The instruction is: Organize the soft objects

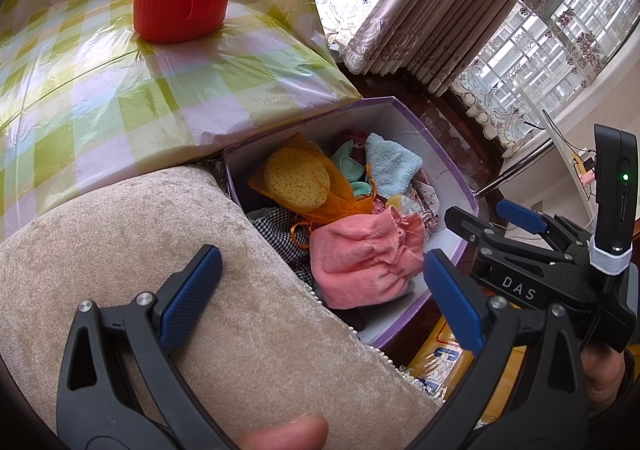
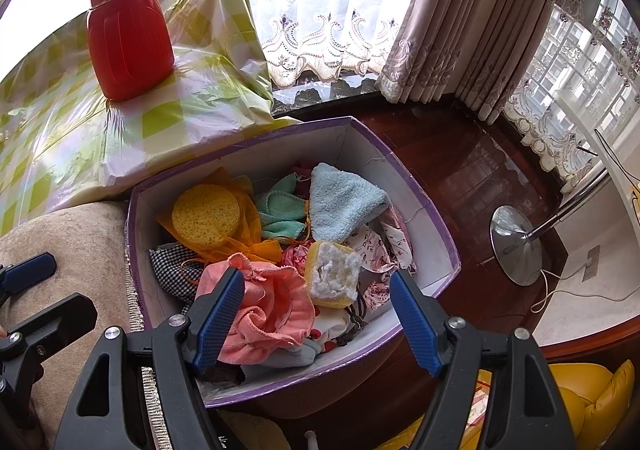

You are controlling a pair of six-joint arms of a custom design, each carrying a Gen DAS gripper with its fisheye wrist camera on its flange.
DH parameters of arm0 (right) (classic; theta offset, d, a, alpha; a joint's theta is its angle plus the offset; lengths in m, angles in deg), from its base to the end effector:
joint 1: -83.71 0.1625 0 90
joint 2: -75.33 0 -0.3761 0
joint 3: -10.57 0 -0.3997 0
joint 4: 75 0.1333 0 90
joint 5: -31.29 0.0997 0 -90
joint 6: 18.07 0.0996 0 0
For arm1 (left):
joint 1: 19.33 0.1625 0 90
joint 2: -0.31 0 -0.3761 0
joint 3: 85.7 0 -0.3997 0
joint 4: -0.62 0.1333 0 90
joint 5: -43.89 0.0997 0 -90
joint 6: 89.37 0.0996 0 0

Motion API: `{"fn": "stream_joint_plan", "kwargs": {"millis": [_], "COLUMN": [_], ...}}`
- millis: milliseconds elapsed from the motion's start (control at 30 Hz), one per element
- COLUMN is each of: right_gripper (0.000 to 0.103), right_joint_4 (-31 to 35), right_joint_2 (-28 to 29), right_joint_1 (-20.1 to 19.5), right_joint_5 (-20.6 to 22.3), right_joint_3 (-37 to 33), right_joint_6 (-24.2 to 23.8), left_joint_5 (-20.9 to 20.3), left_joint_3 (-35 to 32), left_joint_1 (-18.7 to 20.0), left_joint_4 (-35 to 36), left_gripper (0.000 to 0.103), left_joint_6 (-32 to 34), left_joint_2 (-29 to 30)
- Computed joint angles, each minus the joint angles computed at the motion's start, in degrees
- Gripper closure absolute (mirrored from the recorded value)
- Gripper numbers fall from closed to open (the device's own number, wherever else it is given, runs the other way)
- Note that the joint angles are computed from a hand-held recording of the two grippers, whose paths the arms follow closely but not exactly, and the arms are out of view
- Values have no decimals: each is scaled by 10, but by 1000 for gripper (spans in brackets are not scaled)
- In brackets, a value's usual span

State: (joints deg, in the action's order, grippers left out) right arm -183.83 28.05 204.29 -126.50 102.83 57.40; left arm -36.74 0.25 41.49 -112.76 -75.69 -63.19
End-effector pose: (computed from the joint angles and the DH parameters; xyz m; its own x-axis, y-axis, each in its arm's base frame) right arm 0.3461 -0.5049 0.0785 -0.4716 0.6117 0.6351 -0.0005 0.7201 -0.6939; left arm -0.1808 -0.6304 0.2498 -0.7230 0.6716 -0.1620 0.6777 0.7350 0.0227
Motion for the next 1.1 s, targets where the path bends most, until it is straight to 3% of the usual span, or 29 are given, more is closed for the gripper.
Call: {"fn": "stream_joint_plan", "kwargs": {"millis": [1100], "right_gripper": [27], "right_joint_4": [-7], "right_joint_2": [0], "right_joint_1": [0], "right_joint_5": [3], "right_joint_3": [3], "right_joint_6": [-4], "left_joint_5": [-8], "left_joint_3": [-12], "left_joint_1": [3], "left_joint_4": [9], "left_gripper": [1], "left_joint_6": [-16], "left_joint_2": [8]}}
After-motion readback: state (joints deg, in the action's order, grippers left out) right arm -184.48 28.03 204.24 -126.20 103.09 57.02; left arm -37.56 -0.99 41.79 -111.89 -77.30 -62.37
